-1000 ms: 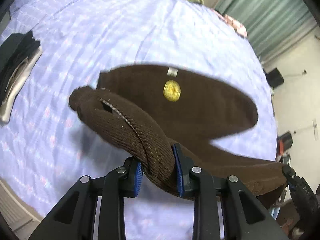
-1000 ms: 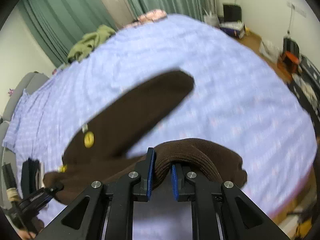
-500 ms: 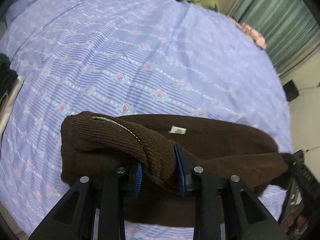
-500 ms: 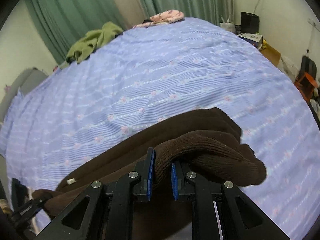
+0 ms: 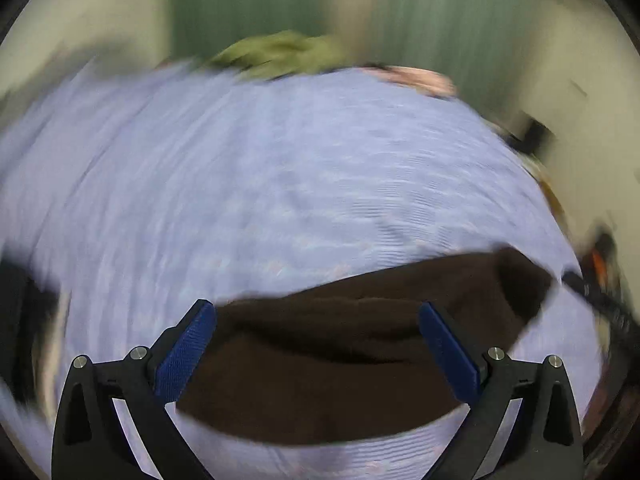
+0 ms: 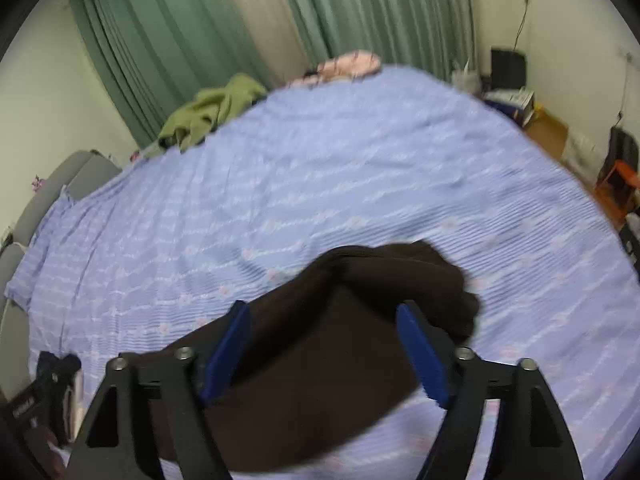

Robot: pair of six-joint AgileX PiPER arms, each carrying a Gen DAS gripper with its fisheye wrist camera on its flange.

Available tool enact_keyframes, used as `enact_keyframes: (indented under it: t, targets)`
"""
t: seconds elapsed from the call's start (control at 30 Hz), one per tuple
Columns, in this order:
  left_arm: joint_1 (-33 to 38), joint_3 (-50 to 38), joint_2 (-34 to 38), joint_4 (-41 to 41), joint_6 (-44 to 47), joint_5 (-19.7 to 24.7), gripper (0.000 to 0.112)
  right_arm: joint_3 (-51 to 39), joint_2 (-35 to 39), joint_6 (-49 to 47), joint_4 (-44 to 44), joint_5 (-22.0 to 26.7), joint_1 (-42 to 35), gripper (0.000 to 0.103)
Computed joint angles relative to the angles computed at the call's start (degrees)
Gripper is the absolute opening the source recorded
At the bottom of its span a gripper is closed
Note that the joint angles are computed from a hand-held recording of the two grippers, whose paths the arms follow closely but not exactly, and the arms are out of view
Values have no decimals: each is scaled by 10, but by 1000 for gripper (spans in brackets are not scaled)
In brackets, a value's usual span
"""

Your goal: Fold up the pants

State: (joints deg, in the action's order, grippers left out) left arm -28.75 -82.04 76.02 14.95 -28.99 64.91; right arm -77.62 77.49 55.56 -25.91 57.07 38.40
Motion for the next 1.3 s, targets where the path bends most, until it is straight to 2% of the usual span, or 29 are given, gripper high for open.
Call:
enact_keyframes:
  t: [0.07,0.13,0.2,0.33,0.47,0.57,0.63,0.7,0.77,0.8,0.93,1.1,1.17,1.23,1.3]
  targets:
    - [6,-21,28,-46,106,-23,103,35,-35,5,-28,7,1,81]
    - [10,-47,75,-82,199,-44,103,66,-53,-35,-15,7,-34,81]
    - [13,-79,127,-95,241,-43,102,85,-56,-95,34,-6,-99,81]
    - [31,-150,238,-181,314,-12,98,98,-31,-188,80,-58,-187,81]
    - [14,-157,283,-183,305,-21,93,82,23,-351,207,-102,-254,81]
    - [19,-158,307,-189,295,-16,78,69,59,-413,253,-113,-277,73]
    - [27,-159,321,-198,297,-6,65,61,81,-448,283,-113,-290,60]
    - [29,-158,332,-201,293,-2,35,50,104,-498,334,-108,-304,53]
    - [38,-149,328,-215,293,-6,25,31,128,-519,348,-100,-303,47]
    - [42,-142,321,-224,290,-13,23,18,137,-511,332,-93,-295,34]
    - [56,-142,305,-237,266,-38,23,-24,151,-442,260,-88,-281,27]
    - [56,-210,365,-206,211,-8,27,-131,237,-419,205,-46,-269,28]
    - [54,-235,392,-190,188,11,36,-173,274,-400,171,-10,-257,35]
    - [48,-251,401,-164,163,21,46,-188,286,-361,129,7,-246,59]
    - [45,-243,379,-149,135,14,56,-169,260,-315,80,-3,-233,68]
